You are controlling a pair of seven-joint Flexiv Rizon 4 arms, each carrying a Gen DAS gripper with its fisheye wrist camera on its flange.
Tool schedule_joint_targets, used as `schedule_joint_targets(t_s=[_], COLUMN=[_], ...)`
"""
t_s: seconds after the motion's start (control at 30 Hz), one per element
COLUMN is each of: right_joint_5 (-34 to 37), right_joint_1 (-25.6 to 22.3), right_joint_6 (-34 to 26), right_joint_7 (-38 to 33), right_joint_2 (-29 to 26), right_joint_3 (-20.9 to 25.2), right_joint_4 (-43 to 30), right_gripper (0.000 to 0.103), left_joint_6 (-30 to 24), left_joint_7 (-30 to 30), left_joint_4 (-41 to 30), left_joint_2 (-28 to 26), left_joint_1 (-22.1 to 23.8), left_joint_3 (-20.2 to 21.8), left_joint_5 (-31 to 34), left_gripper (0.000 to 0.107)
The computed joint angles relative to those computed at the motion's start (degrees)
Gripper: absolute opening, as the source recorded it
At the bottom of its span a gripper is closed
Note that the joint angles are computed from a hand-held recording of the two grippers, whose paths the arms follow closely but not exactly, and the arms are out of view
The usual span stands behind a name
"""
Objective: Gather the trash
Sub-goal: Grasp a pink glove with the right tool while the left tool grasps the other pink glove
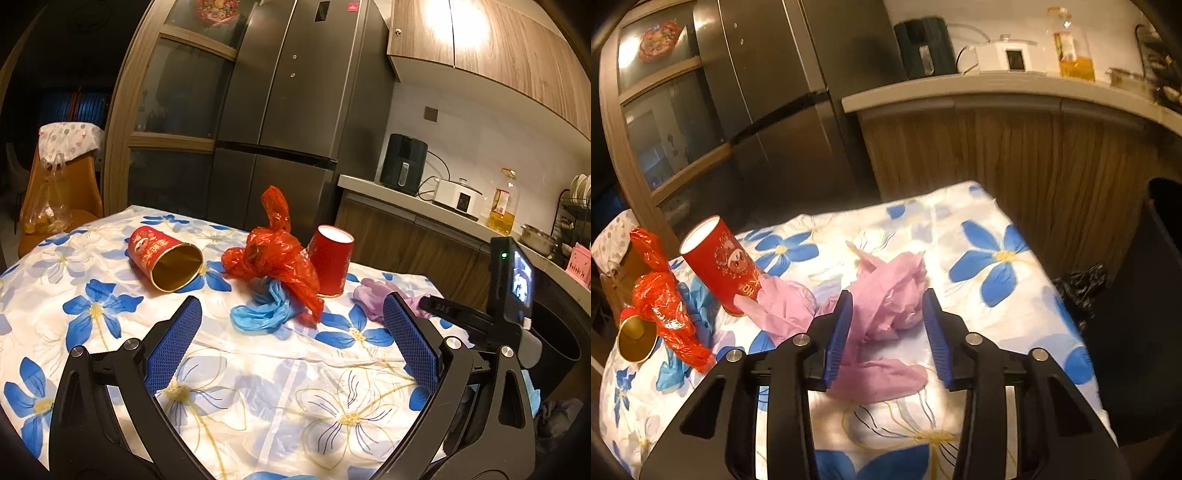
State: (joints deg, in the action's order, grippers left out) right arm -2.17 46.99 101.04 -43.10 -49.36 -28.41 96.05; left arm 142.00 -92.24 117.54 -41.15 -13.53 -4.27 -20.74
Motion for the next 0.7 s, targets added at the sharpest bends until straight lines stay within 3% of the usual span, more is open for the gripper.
schedule_joint_targets(t_s=[0.17, 0.23, 0.43, 0.7], right_joint_5=[-2.9, -2.2, 9.2, 20.1], right_joint_1=[-4.6, -4.2, 6.2, 11.0], right_joint_6=[-0.6, 1.6, 9.1, 17.7], right_joint_7=[-1.5, -2.0, -4.5, -11.6], right_joint_2=[0.6, 0.6, 0.1, 4.5], right_joint_3=[5.9, 5.5, -6.7, -10.0], right_joint_4=[-1.5, -0.9, 4.5, 12.3], right_gripper=[0.006, 0.003, 0.002, 0.002], left_joint_6=[-0.7, -1.0, -4.1, -12.0], left_joint_7=[1.0, 1.4, 3.0, 7.1], left_joint_4=[-1.7, -2.3, -6.3, -18.2], left_joint_2=[-0.7, -1.1, -3.0, -8.2], left_joint_1=[-0.6, -0.9, -1.2, -3.6], left_joint_3=[-0.1, -0.2, -1.1, -1.6], left_joint_5=[-0.1, -0.2, 1.2, 0.2], left_gripper=[0.097, 0.097, 0.097, 0.097])
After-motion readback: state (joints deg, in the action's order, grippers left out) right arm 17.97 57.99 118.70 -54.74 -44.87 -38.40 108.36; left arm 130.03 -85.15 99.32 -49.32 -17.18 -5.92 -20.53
